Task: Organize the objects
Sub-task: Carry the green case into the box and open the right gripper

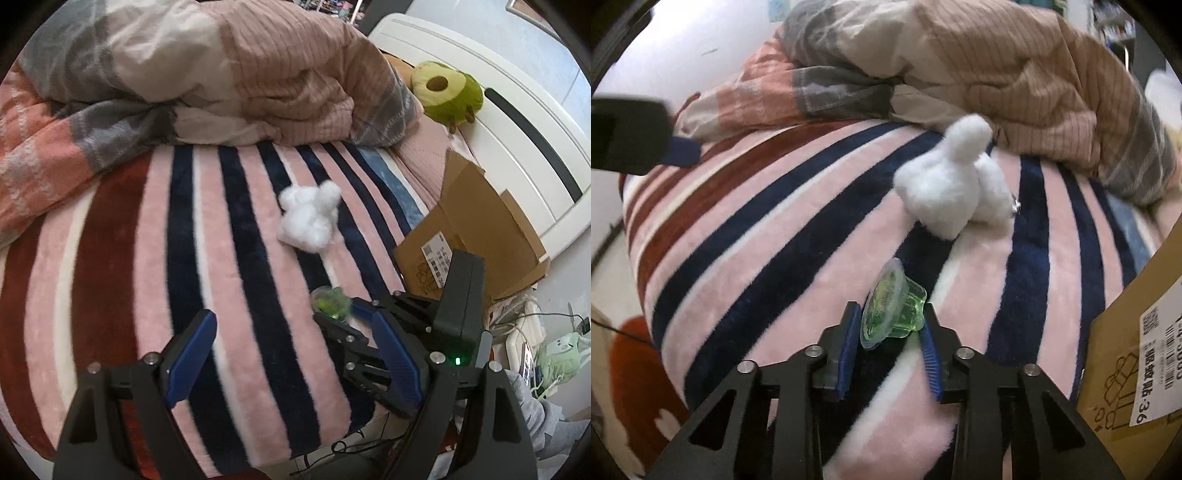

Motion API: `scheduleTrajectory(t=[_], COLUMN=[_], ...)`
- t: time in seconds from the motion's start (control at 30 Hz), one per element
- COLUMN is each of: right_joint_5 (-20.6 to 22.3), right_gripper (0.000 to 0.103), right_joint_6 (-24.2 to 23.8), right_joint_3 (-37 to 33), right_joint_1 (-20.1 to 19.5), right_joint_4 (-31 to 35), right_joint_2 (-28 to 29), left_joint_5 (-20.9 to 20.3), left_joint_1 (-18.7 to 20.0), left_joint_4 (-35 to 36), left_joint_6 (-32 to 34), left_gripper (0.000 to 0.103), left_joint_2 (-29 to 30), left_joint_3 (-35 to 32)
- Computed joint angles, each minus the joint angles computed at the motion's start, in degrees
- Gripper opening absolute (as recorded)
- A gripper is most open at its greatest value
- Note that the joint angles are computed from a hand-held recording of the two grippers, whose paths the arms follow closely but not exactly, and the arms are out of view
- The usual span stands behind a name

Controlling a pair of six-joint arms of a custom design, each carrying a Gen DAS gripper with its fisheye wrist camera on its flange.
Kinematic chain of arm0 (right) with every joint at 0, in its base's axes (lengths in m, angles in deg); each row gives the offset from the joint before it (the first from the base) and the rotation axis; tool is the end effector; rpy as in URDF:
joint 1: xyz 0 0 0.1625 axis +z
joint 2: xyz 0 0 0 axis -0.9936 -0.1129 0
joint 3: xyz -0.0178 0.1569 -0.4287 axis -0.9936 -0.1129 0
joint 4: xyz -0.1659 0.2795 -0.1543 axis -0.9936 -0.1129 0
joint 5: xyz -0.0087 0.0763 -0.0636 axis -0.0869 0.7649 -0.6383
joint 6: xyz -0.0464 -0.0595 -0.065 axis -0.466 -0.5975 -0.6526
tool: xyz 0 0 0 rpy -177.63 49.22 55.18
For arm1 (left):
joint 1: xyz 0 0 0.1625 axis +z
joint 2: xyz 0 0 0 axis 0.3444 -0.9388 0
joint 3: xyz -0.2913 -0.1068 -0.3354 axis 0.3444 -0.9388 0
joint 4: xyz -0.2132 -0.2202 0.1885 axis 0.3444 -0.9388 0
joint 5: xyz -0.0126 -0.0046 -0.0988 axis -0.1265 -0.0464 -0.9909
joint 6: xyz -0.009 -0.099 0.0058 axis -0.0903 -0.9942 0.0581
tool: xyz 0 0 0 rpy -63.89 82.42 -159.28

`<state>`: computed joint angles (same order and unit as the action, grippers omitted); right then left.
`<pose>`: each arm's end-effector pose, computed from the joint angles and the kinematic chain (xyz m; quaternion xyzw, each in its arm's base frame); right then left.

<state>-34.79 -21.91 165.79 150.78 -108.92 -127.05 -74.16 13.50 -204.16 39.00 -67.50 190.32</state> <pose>-0.0817 -0.5275 0.2059 0.4665 -0.8442 0.1435 0.2217 -0.3358 -0.4626 -0.0896 0.0480 0.9343 -0.2799 0.2157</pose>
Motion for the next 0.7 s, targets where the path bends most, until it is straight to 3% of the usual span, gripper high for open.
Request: scheduleTrajectory(t=[0.17,0.3,0.53,0.7], right_joint_5=[1.6,4.1,8.7,10.6], right_gripper=[0.018,0.018,0.018,0.018], right_joint_6=[1.0,2.4,4.1,3.2], right_joint_3=[-0.5,-1.5,-4.1,-4.2], right_joint_1=[0.3,-0.4,-1.9,-1.7], right_joint_4=[4.4,10.8,24.3,29.2], right_joint_2=[-1.9,-4.0,-7.6,-10.3], left_joint_5=[-3.1,-2.8,-3.0,-3.5], left_joint_1=[0.9,0.4,-0.6,-1.1], left_joint_4=[0.9,3.0,0.9,-2.4], left_joint_6=[3.0,2.7,2.8,4.7], left_gripper=[0.084,0.084,0.084,0.083], left_joint_2=[1.7,1.9,1.5,1.8], left_joint_3=[-3.2,-4.3,-2.8,-2.2])
